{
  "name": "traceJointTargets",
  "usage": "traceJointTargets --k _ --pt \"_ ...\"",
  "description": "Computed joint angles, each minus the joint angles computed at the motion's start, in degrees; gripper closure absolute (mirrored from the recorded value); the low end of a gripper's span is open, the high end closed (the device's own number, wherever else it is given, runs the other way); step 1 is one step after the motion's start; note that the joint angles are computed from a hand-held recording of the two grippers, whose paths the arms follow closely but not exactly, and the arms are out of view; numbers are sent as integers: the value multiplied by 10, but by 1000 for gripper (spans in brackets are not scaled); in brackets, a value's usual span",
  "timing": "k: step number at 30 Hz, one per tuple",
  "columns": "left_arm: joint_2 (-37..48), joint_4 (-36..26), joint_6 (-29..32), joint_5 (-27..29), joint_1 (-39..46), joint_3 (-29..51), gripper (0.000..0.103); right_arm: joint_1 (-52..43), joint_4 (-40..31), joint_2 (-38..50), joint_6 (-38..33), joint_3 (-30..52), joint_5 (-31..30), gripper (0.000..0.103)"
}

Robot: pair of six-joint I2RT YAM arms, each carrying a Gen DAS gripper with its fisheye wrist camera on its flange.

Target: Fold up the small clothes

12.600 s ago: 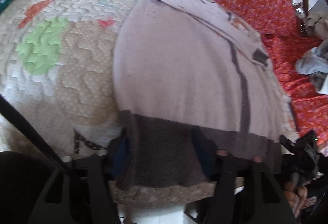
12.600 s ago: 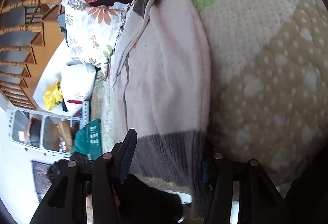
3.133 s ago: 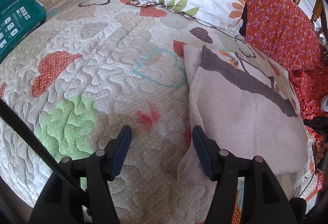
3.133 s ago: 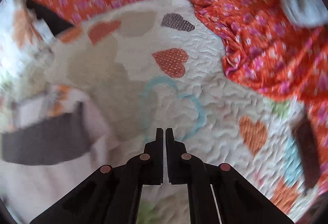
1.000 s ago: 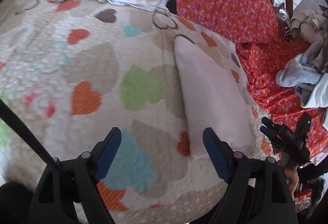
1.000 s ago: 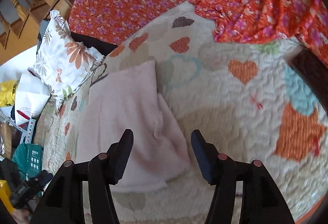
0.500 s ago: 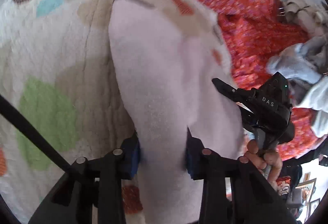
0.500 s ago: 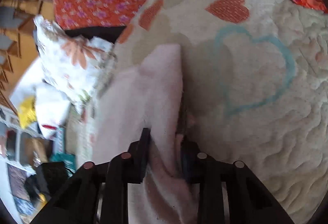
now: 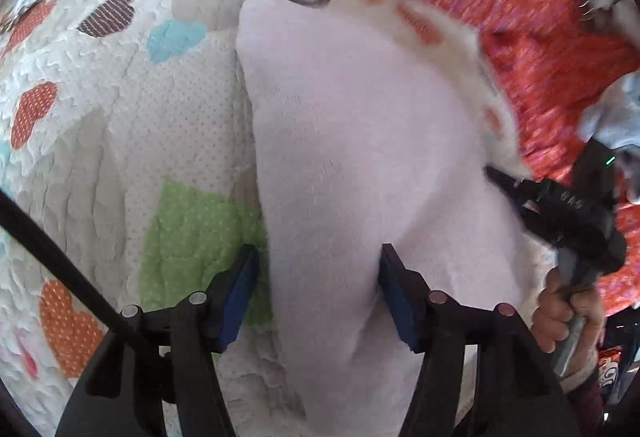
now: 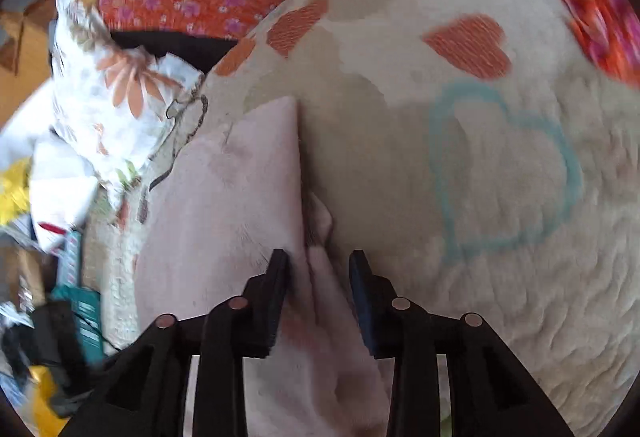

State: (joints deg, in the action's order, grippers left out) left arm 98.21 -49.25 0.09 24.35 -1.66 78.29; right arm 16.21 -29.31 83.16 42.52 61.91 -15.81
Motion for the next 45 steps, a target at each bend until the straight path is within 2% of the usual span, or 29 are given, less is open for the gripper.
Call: traceJointTargets --k 2,5,8,9,13,16,19,20,22,24,26,27,28,31,33,35,38,40,41,42,44,45 --pt "-25 5 20 4 10 -26 40 -7 -2 -40 1 -30 12 60" --pt "-79 28 35 -19 18 -82 37 1 -44 -101 -16 -49 67 60" --pt "-135 45 35 -35 20 -134 37 27 -67 -175 5 -72 101 60" --pt "-148 51 31 -42 17 -148 37 64 -76 -200 21 -73 145 60" --pt "-178 54 11 -88 -15 -182 36 194 -84 -219 65 -61 242 67" --pt "-195 52 7 -109 -22 -191 36 249 -41 -177 77 -62 213 67" --pt "-212 29 9 -130 -14 -190 33 265 -11 -137 108 -90 168 66" --pt "-220 23 16 -136 -9 -193 33 279 -5 -146 119 -106 182 67" --pt "-239 14 33 -139 9 -202 33 309 -40 -163 127 -105 211 68" --pt "-242 3 36 -190 16 -210 35 332 -91 -171 136 -91 235 68" --pt "-238 -16 53 -163 60 -216 37 346 -155 -170 148 -69 260 68" --pt "-243 -33 66 -121 98 -219 37 356 -171 -179 160 -64 277 68" --pt "-253 -46 80 -92 128 -221 37 371 -180 -200 170 -62 300 67" --pt "-298 -65 104 -62 185 -231 37 415 -182 -208 175 -26 365 67" --pt "-326 -78 109 -41 216 -233 36 417 -152 -175 153 7 360 67" --pt "-352 -100 115 -12 250 -228 36 408 -102 -133 133 25 321 67" --pt "-381 -126 143 16 303 -211 36 382 -12 -58 129 22 220 67" --pt "-411 -131 165 21 335 -199 33 379 36 -12 163 2 154 64" --pt "-423 -126 172 22 348 -196 31 398 41 -8 173 -5 169 62" --pt "-439 -117 179 23 363 -194 26 422 37 -6 165 -5 195 56" --pt "-486 -82 178 19 390 -203 17 453 31 6 146 -2 170 56" --pt "-516 -56 172 15 402 -212 13 477 12 6 143 5 194 56"
